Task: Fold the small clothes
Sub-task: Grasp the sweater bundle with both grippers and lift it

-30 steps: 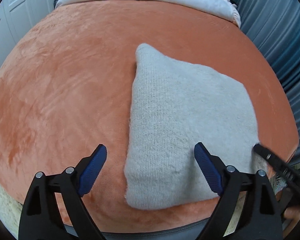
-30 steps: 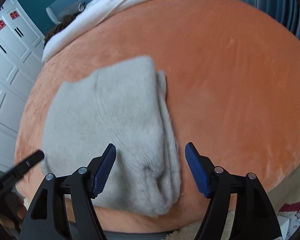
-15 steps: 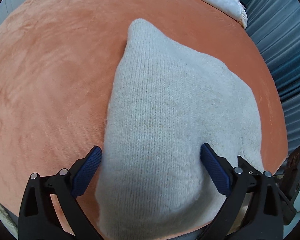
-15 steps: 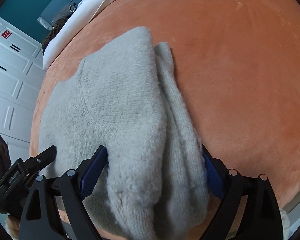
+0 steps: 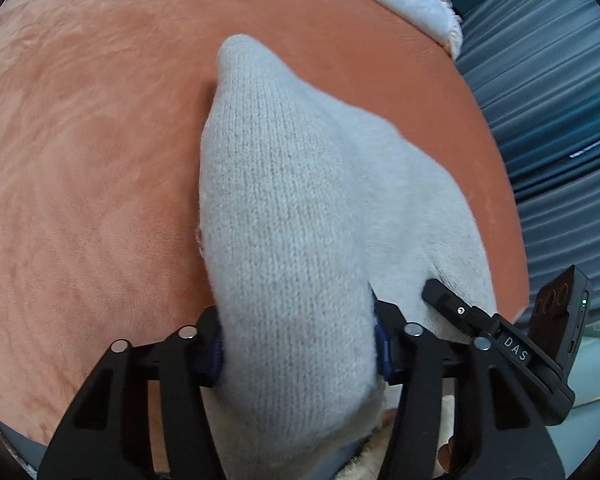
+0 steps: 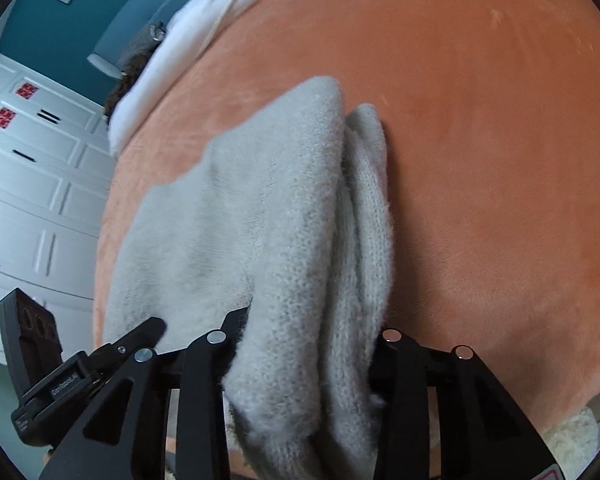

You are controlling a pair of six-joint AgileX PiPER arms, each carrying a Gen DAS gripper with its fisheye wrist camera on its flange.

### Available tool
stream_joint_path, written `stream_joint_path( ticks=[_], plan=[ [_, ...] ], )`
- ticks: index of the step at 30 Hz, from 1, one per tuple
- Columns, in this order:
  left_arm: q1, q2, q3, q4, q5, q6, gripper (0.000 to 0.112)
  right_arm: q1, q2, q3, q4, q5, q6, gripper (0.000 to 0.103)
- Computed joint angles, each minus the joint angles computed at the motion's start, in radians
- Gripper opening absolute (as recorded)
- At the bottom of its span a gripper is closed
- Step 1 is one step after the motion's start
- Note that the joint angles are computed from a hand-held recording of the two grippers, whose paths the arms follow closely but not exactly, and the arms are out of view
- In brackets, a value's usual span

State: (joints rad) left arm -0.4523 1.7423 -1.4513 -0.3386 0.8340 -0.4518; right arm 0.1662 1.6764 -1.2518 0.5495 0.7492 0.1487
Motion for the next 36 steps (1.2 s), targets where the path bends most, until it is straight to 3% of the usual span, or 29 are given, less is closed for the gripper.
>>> stream_joint_path(
  ticks=[8,14,18,23,27,31,34,36],
  plan=[
    [-0.092,-0.169,-0.044,0.021,0.096,0.026,0.049,0.09,-0.273,0.008,-0.191,0.104,0.155,0.034],
    [-0.137,-0.287,-0.098,0.046,0.109,0.02,0.049,0.174,-0.462,-0.052,-0.343,0.169,0.327,0.034],
    [-0.154,-0.36,-0.197,0.142,0.145,0.005,0.049,0.314,-0.482,-0.19,-0.513,0.185,0.457,0.034],
    [-0.118,-0.437,-0.344,0.224,0.204,0.047,0.049,0.489,-0.411,-0.416,-0.689,0.16,0.557,0.034],
    [0.033,-0.454,-0.464,0.136,0.249,0.183,0.049,0.565,-0.32,-0.596,-0.749,0.138,0.537,0.034],
    [0.261,-0.449,-0.512,-0.049,0.279,0.36,0.05,0.585,-0.2,-0.748,-0.72,0.109,0.495,0.035],
    [0.433,-0.441,-0.452,-0.201,0.272,0.504,0.052,0.569,-0.122,-0.764,-0.672,0.059,0.468,0.036],
    [0.507,-0.45,-0.312,-0.259,0.224,0.611,0.058,0.567,-0.081,-0.698,-0.684,0.016,0.483,0.04]
  ],
)
